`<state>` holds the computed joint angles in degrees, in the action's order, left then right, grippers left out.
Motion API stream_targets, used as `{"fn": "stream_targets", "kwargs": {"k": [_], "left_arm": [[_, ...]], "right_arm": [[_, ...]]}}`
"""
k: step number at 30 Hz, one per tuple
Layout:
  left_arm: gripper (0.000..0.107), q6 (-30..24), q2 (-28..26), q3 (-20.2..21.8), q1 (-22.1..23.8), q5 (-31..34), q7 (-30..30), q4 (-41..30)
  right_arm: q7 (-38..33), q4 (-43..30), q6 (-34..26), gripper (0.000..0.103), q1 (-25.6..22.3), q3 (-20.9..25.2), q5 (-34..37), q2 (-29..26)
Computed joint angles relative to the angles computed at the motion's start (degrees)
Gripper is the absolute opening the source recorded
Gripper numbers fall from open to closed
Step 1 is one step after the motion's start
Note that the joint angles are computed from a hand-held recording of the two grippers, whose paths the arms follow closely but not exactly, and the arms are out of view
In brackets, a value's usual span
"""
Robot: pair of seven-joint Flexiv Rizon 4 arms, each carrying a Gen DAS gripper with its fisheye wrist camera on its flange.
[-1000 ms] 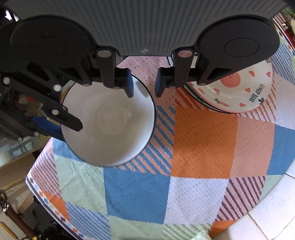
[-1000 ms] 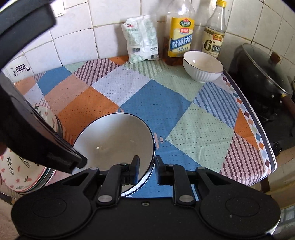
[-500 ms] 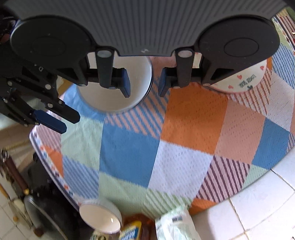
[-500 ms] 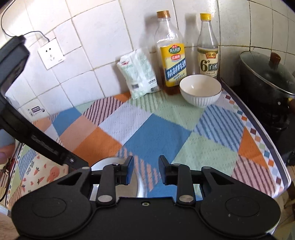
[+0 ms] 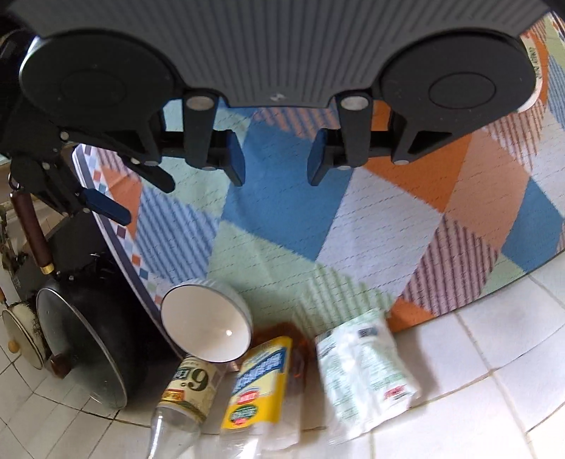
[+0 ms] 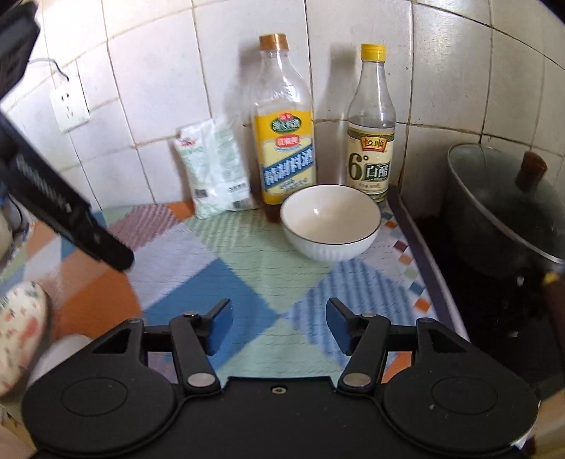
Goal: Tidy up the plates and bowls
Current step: 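Move the left gripper to the white bowl by the bottles and grasp it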
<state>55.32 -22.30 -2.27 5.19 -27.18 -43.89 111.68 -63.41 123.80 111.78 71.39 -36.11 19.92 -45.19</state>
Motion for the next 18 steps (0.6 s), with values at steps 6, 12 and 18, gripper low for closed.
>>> {"fn": "stream_targets", "kwargs": {"k": [6,12,18], "left_arm": [[0.041,4.44,-2.73,-1.26,-2.43,-0.19,-4.52,-0.56],[0.043,9.35,-6.53,-2.81,-3.94,0.04,-9.70,-3.31],[0.049,11.66,-11.42,-2.77,-5.32,2.78,-15.16,-8.57]], "right_arm": [[-4.50,-1.54,2.46,0.068,-10.38,7.21,-3.86,0.28],[-5.34,-7.55,1.72,0.071,-18.46,12.47,-4.80,-3.10],[-5.16,-12.99,-1.04,0.074,-23.08,14.44,-8.32,-6.23]]}}
